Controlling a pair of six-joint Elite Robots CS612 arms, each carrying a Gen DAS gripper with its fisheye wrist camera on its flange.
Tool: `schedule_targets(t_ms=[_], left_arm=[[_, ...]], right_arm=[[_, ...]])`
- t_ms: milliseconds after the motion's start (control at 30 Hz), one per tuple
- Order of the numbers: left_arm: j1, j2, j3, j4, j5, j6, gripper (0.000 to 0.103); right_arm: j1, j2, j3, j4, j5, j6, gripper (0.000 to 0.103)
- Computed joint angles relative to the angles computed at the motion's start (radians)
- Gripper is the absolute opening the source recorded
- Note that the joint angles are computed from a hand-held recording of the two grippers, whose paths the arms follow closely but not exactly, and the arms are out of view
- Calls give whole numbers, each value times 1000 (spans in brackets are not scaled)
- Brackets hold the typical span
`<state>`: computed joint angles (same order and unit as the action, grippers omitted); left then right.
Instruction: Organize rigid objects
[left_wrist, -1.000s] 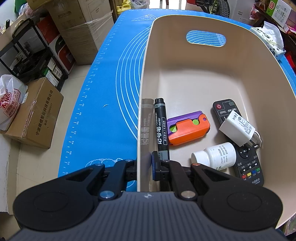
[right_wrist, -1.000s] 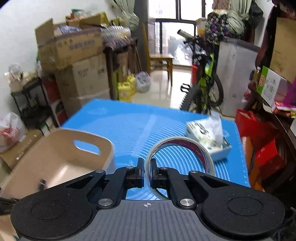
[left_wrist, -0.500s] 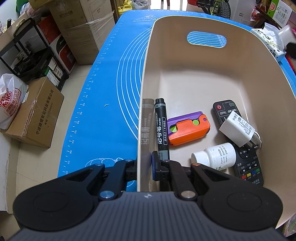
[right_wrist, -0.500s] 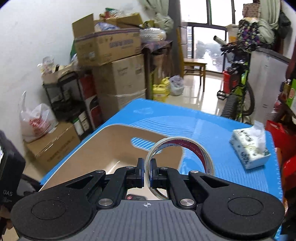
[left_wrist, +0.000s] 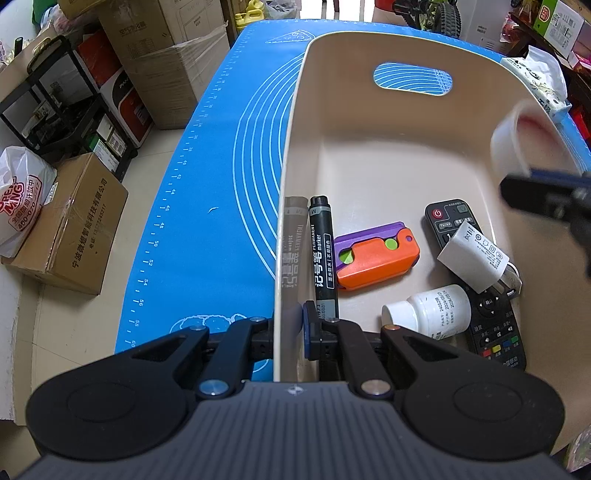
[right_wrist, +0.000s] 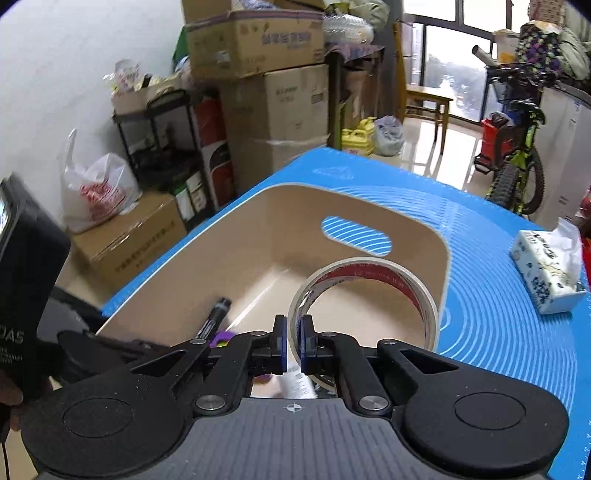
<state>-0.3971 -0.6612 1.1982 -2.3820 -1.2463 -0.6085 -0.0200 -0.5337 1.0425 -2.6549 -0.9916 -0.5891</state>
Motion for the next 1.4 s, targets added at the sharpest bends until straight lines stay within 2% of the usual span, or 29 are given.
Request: schedule_targets(t_ms=[267, 400, 433, 533, 667, 700, 800, 833, 1033, 1267, 1400], left_arm=[[0, -1, 0, 1, 1, 1, 10], [-1, 0, 0, 1, 3, -1, 10], [-1, -1, 0, 1, 4, -1, 10], [-2, -1, 0, 3, 8, 1, 11], [-10, -9, 10, -6, 35, 8, 13], [-11, -13, 15, -14, 34, 6, 17], [-17, -27, 38, -54, 44, 0, 52], [-20, -32, 47, -70, 55, -1, 57], [-34, -62, 85, -119, 75, -2, 69], [-63, -112, 152, -186, 117, -3, 73], [-84, -141, 191, -222, 139, 4, 77]], right_arm=[[15, -4, -1, 127, -54, -61, 20], [11, -6, 0, 146, -60, -49, 31], [9, -10, 4, 141, -58, -46, 40], [2, -18, 14, 135, -40, -29, 54], [-3, -30, 29, 114, -28, 5, 63], [-4, -35, 38, 101, -28, 13, 66], [-8, -50, 62, 72, -26, 33, 71], [-9, -56, 72, 62, -26, 40, 73], [-23, -102, 145, -11, -24, 87, 81], [-46, -173, 250, -103, -27, 157, 85], [-68, -218, 324, -180, -24, 192, 91]])
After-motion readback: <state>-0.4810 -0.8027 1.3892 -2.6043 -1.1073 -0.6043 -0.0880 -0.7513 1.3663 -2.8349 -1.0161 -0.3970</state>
